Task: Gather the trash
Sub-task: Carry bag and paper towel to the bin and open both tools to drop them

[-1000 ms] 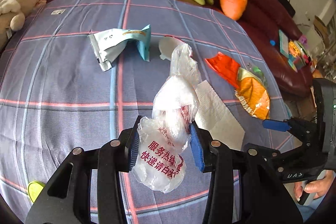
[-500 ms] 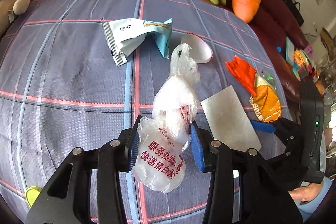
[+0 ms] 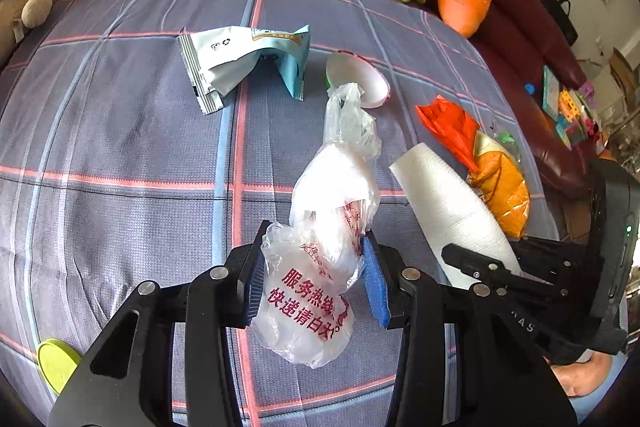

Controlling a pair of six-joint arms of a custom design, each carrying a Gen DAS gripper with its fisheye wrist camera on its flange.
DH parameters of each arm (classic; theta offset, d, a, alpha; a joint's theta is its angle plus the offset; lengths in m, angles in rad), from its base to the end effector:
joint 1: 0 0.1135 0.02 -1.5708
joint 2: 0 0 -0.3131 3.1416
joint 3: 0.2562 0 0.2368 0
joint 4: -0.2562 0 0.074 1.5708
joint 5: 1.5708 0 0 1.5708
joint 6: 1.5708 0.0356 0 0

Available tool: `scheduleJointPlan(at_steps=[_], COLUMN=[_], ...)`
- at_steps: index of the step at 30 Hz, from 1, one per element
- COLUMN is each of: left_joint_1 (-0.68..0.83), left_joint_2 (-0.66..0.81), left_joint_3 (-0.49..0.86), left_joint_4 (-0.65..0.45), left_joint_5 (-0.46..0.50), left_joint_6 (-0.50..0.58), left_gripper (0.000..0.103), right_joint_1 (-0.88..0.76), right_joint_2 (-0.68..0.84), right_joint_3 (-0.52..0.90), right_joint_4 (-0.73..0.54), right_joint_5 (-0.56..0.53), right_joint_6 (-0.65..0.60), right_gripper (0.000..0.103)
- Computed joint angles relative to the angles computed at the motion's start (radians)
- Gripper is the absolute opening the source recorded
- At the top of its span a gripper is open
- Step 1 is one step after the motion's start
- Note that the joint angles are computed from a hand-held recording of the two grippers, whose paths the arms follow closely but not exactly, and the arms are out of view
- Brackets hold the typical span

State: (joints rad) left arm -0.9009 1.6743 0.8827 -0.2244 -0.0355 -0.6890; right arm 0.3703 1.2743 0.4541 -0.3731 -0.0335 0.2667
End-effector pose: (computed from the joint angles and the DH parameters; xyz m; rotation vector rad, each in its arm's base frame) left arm 0.1958 -0.2451 0.2110 0.2702 2.6688 -0.5119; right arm 0.1571 0.0623 0.1845 -0.1531 2.7816 0.2110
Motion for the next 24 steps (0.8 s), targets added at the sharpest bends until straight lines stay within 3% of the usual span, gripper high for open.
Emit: scheduleJointPlan(at_steps=[2,7,11,14,19,24], left_joint_1=[-0.02,-0.09,-0.154,-0.203,-0.277,-0.345], left_joint_2=[-0.003,0.022,0.068,0.109,0.185,0.292], left_joint_3=[0.014,0.094,0.191,0.277,0.433,0.633], left_joint_4=[-0.008,-0.049,-0.091,-0.126,-0.187,-0.271], left_joint_5=[-0.012,-0.045,-0.069,-0.085,-0.109,-0.118], left_joint_6=[-0.007,-0.014,-0.014,-0.006,0.01,0.03], left_gripper=[0.043,0.043,0.043,0.043,0.043,0.043], right_joint_1=[-0.077,-0.21,-0.492,-0.781,-1.351,-1.762], right_joint_2=[-0.065,-0.221,-0.301,-0.343,-0.295,-0.14], right_joint_3=[0.003,0.04,0.097,0.136,0.239,0.349], right_joint_4=[-0.046,-0.181,-0.322,-0.442,-0.702,-0.846], right_joint_5=[-0.037,-0.085,-0.19,-0.302,-0.501,-0.578], right_joint_6=[-0.032,-0.091,-0.283,-0.502,-1.018,-1.402], right_gripper=[0.008,0.008,0.008,0.008,0.008,0.008])
